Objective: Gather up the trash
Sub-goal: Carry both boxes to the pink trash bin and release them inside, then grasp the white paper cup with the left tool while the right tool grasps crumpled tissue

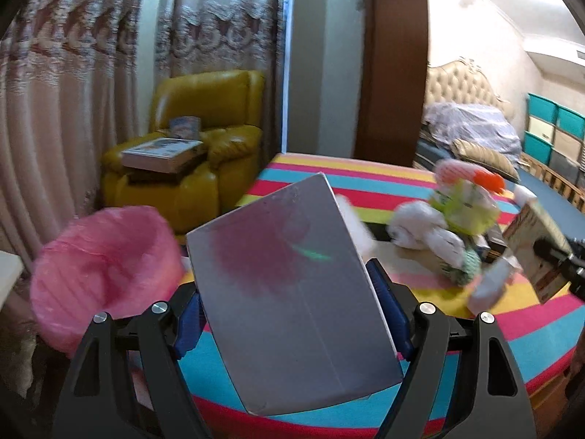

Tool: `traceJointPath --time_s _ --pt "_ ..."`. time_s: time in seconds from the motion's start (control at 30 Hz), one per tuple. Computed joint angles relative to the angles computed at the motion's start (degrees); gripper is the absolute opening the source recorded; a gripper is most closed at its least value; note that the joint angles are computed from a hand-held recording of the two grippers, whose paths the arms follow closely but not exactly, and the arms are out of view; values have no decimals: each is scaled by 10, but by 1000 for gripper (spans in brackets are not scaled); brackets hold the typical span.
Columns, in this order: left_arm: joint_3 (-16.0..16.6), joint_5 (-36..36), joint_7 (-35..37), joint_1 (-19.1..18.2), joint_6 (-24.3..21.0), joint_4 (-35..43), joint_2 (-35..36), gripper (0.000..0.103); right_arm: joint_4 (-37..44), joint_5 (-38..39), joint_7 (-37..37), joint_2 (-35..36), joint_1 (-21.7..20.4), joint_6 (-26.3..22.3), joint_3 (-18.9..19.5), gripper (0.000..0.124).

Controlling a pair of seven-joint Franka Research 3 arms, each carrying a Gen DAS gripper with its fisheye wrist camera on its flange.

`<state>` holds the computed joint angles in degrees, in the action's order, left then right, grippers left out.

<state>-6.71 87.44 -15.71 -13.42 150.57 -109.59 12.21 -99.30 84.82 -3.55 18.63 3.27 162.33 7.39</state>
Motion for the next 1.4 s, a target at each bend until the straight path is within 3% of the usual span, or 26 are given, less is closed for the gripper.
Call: traceJointPath --time_s 0.2,0.43,0.63,0.83,0.87,0.9,0.93,1.0,1.2,1.4 --pt "6 3 -26 36 -27 -90 -82 75 78 -84 62 44 25 -104 27 48" --pt "13 2 -14 110 9 -160 -145 75 212 -198 152 132 66 -185 61 49" --pt "32 9 -23 167 77 -174 -145 75 306 -287 215 203 107 -207 85 49" --pt "44 21 -19 199 118 -165 -126 77 432 -374 278 295 148 -231 95 51" --pt "47 29 -29 204 127 -166 -125 77 464 -390 293 315 156 -242 94 55" --pt "49 34 -39 209 131 -167 -126 79 483 -399 302 329 161 -243 97 69" --pt "49 36 -47 211 131 -167 -126 87 486 -400 302 334 161 -233 103 77" --pt "49 58 -83 215 120 -173 -132 93 489 -406 310 338 161 -229 108 77" --pt "40 66 -115 214 96 -190 -147 96 368 -357 251 266 110 -187 138 78" --pt "6 71 -136 176 13 -192 -158 97 231 -260 170 174 54 -130 141 85"
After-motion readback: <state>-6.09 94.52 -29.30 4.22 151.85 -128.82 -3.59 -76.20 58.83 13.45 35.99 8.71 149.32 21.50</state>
